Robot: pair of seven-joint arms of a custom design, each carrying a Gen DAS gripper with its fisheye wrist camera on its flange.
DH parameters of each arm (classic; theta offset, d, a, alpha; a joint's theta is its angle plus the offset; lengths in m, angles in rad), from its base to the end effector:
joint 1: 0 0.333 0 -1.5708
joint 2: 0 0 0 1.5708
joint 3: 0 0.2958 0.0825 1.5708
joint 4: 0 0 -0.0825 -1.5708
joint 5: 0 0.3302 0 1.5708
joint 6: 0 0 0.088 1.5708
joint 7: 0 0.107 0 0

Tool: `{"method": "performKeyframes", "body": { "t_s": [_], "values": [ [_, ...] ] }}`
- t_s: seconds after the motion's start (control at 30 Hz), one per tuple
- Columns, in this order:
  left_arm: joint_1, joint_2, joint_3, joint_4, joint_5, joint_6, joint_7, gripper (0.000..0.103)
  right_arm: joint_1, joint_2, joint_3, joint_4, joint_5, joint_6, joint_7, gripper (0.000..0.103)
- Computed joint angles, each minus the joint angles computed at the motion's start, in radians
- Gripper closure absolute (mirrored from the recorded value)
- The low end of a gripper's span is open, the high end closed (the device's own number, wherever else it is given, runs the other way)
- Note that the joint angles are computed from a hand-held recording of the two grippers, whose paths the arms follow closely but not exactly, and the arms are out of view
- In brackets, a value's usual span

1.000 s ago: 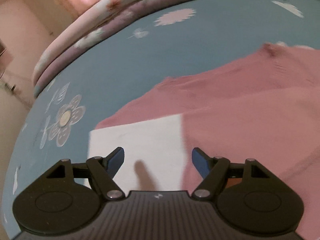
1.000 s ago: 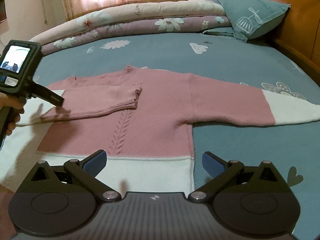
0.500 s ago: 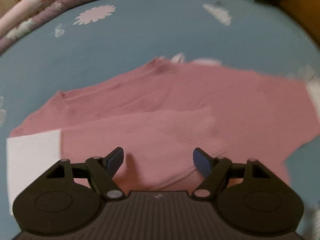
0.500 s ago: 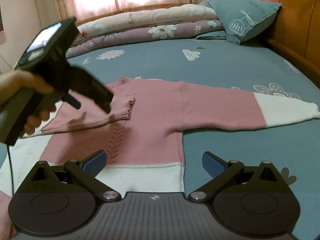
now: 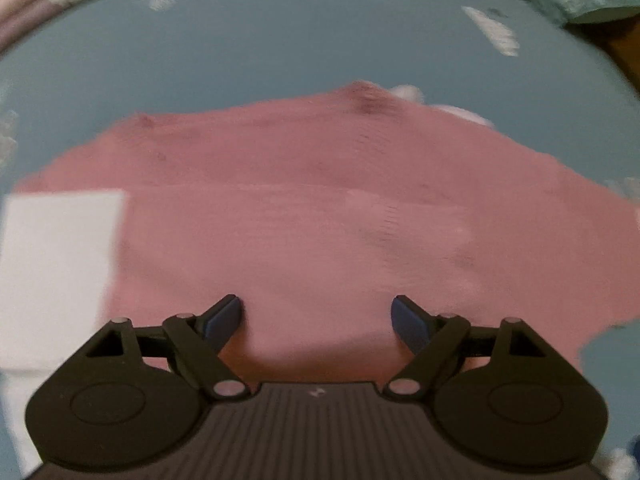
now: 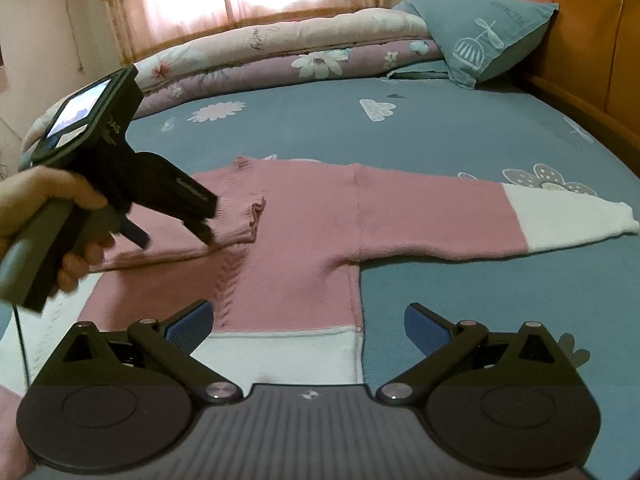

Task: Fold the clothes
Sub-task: 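Fold the white side panel inward over the sweater body with the left gripper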

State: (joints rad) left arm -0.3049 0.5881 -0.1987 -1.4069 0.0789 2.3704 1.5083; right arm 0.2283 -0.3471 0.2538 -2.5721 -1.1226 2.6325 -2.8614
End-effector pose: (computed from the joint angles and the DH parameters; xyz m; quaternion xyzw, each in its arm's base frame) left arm 0.6175 -0.3037 0.4111 -0.5286 0.8266 -0.1773 0.0765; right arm 0.3478 0.2093 0.4229 -0.4856 0.7723 -0.3002 0.2785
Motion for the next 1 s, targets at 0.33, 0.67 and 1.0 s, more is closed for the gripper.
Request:
{"method": "performKeyframes", "body": {
  "t_s": [0.33,0.67,1.0],
  "values": [
    [0.132,-0.109,-0.065,-0.141,-0.295,0.101,0.191,0.018,-0.006,-0.014,0.005,-0.008,-0.004,0.007,0.011,0.0],
    [0.253,-0.219,-0.15,-0.355,-0.501,0.13,0.369,0.016,0.0,0.01,-0.002,0.004,0.007,-0.002,-0.006,0.0],
    [0.25,-0.367,-0.069,-0.533,-0.666,0.173,0.466,0.012,-0.018,0.006,-0.016,-0.003,-0.03,0.06,0.049,0.0]
  ]
}}
